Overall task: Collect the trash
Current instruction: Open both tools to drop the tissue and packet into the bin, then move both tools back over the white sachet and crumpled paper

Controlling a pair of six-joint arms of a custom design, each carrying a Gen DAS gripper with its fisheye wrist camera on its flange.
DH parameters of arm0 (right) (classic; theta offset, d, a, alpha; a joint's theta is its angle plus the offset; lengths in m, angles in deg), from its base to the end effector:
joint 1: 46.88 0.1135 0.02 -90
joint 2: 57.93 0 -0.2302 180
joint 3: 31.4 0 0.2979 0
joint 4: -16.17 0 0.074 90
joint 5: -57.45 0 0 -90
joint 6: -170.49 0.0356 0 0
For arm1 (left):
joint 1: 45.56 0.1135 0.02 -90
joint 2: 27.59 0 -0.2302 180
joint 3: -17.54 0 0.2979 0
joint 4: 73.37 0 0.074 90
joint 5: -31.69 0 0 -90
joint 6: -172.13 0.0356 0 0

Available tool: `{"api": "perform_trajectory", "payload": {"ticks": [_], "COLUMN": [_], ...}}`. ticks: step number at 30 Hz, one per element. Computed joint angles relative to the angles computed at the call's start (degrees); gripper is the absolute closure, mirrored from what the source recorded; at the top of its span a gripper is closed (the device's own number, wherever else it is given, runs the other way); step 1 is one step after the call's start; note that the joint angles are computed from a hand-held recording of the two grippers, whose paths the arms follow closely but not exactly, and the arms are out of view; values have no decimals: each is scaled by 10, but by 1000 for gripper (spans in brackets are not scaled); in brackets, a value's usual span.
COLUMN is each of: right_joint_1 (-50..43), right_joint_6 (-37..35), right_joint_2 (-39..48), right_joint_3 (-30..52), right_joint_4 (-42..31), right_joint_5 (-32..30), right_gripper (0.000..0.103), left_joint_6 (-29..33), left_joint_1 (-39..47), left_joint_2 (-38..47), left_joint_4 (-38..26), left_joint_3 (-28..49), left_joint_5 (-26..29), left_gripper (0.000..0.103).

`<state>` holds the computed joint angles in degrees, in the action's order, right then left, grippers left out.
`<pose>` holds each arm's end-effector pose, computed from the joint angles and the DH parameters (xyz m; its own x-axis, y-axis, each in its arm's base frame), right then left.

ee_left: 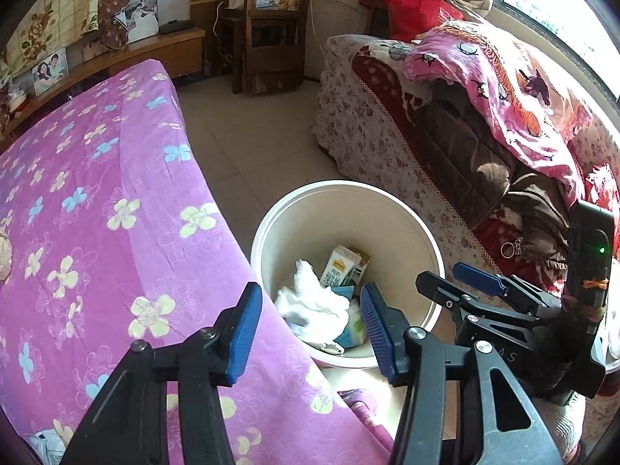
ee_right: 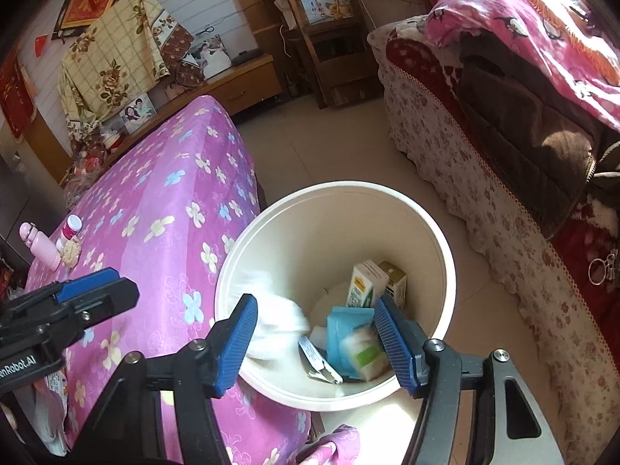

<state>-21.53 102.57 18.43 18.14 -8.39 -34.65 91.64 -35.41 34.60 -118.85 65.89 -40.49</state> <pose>0.2705 0.1296 0.1172 -0.8229 0.0258 -0.5676 -0.1502 0.9535 0.2611 0.2548 0.0345 0.1531 -0.8373 0.0099 -0.5467 0.1260 0.9764 -0.1753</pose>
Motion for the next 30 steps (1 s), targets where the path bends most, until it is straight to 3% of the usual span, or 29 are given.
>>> {"api": "perform_trajectory", "payload": {"ticks": [19,30], "right_joint_1": [61,141], "right_joint_6": [25,51], "right_joint_2": [-32,-38], "right_joint_3": [2,29], "right_joint_4": [-26,-48], "right_joint_5": [30,59], "right_gripper": [36,36], "left_joint_6": [29,106], "left_joint_1": [58,172], "left_joint_2": [-85,-144], "left_joint_4": [-47,-124], "left_joint_3": [-22,-18], "left_joint_5": [-5,51], "left_gripper": [49,45]}}
